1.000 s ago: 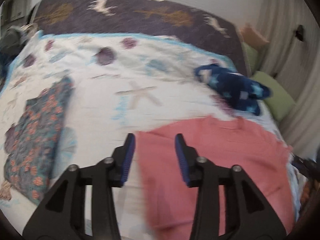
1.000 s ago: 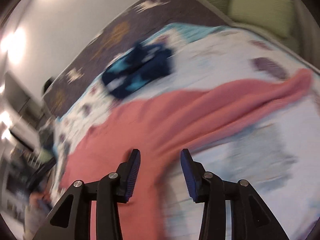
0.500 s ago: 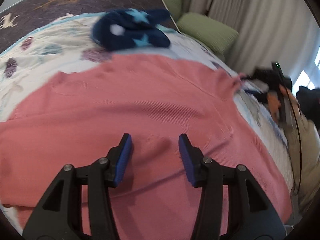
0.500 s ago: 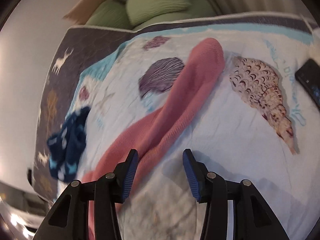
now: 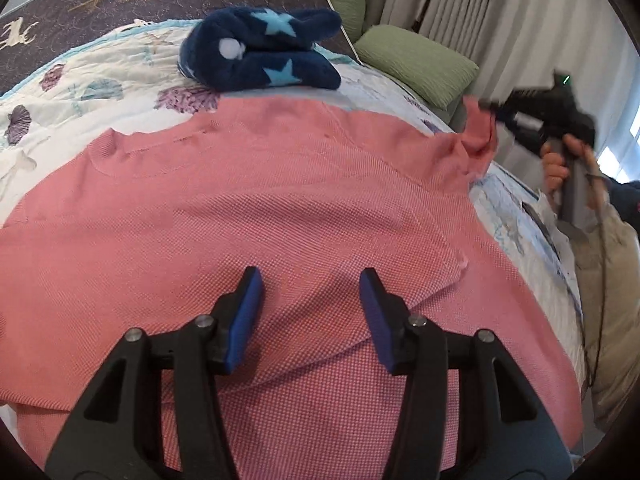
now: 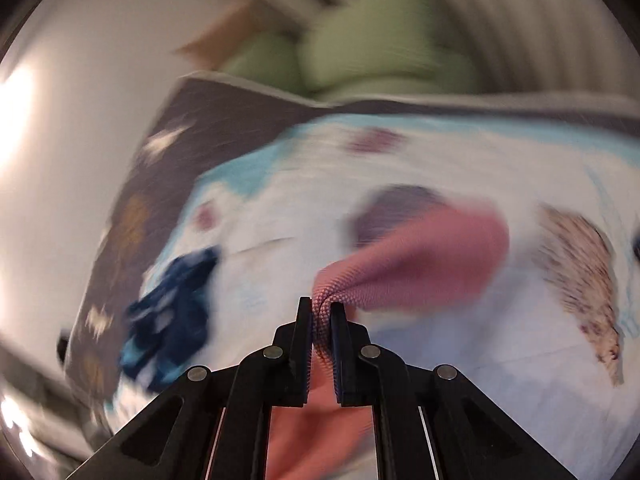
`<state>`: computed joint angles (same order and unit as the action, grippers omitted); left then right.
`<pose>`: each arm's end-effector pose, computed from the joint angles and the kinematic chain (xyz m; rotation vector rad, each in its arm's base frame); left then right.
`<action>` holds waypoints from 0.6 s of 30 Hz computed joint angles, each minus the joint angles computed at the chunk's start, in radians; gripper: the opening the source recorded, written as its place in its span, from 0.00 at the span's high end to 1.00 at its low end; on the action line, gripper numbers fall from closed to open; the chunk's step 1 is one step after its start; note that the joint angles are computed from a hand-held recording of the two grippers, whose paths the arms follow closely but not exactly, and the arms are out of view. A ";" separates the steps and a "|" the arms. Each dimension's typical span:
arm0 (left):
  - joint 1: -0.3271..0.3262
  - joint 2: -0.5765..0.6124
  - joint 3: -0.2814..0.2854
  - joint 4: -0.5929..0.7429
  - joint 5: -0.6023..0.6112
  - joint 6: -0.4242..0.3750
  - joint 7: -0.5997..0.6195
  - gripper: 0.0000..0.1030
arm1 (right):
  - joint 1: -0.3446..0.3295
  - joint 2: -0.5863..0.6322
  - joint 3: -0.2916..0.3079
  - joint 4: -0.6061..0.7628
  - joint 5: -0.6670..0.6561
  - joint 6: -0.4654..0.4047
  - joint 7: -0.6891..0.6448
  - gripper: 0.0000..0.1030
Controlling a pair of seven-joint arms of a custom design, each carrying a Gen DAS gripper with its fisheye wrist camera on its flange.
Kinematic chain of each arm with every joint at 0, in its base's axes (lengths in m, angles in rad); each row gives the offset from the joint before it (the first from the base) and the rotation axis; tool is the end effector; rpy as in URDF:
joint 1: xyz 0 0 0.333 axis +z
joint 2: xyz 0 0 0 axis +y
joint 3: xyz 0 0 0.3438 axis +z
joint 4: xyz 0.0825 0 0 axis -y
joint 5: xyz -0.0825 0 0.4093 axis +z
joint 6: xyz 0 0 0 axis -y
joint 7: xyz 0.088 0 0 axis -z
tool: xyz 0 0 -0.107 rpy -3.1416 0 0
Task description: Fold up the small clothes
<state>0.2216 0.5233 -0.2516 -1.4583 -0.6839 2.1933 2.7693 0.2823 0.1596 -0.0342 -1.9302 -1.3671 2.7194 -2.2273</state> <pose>0.7619 -0.0079 0.4355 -1.0412 2.6780 -1.1166 0.6231 0.1957 0.4679 -0.5033 2.1138 -0.5610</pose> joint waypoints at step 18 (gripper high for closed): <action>0.121 0.116 -0.008 0.204 -0.067 -0.199 -0.258 0.47 | 0.172 0.212 0.074 0.263 0.449 0.099 -0.962 0.32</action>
<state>0.3429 0.6395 -0.2597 -1.2543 -0.7509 1.9947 2.5114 0.4538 0.3711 0.0394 -1.6674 -0.9179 2.8185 -3.1891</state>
